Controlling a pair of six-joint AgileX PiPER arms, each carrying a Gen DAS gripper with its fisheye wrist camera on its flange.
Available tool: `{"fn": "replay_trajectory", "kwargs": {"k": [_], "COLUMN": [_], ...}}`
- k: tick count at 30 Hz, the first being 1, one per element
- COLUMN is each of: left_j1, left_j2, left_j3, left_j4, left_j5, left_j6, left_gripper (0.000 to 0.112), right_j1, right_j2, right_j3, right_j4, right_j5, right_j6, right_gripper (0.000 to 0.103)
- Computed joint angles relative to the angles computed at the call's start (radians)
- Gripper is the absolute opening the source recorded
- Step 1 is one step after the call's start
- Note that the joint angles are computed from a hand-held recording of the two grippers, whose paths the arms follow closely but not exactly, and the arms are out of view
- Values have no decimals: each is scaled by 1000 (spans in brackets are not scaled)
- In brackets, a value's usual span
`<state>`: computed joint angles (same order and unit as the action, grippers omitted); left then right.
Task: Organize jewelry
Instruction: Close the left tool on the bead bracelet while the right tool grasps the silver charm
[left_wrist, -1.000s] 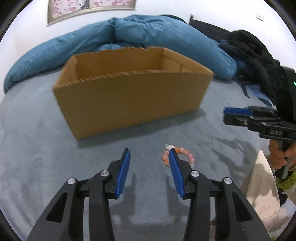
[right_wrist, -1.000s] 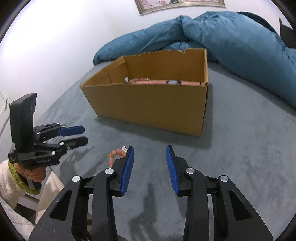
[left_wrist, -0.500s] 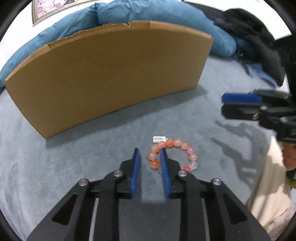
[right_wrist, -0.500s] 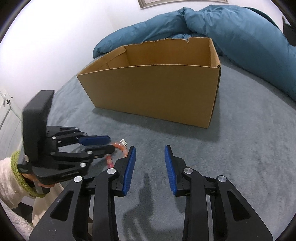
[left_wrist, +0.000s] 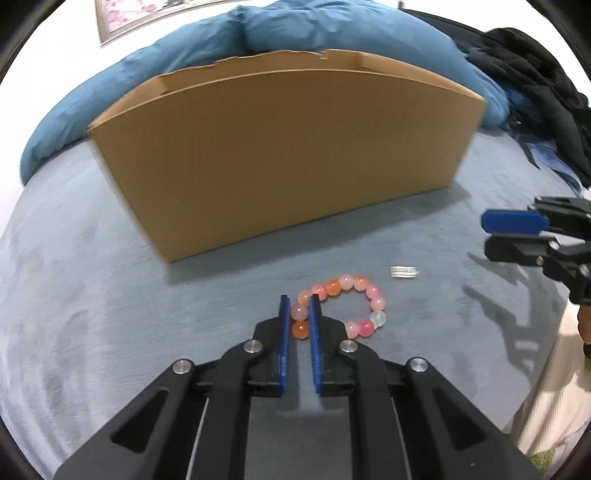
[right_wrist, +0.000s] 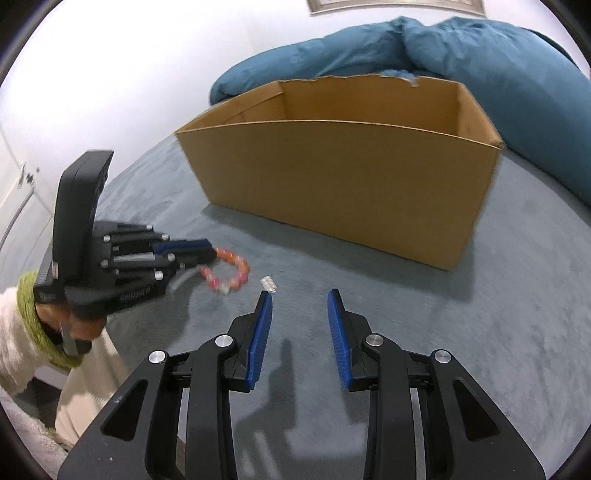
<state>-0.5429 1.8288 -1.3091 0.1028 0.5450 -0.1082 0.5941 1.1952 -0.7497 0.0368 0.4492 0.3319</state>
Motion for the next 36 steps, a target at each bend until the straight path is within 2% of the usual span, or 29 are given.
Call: {"fn": "replay_trajectory", "kwargs": {"k": [7,14,23,27,32,33,36], "left_j1": [29,22,20,16,9,6,7], "left_j2": [-15,2,14,25,33,32,33], "left_j3": [27,14,2,-11,-24,-22,-24], "left_j4": [-8,-1,4,14,30,34,33], "left_j5": [-3,-7,-3,5,13,13,14], "left_j6": [-3,-16,-15,-25,-43,-49,-45], "left_gripper": [9,9,9,9,9,9,9], "right_j1": [41,38,42,67,68,63,57], "right_j2": [116,208,232,257,251,245,234], "right_j3": [-60,-120,-127,-139,-136,-133,-126], "right_j4": [-8,12,7,-62,-68,-61,-65], "right_j5": [-24,6,11,10,12,16,24], "right_j6": [-65,-143,-172,-111,-98,-100,-88], "right_gripper": [29,21,18,7,4,0,0]}}
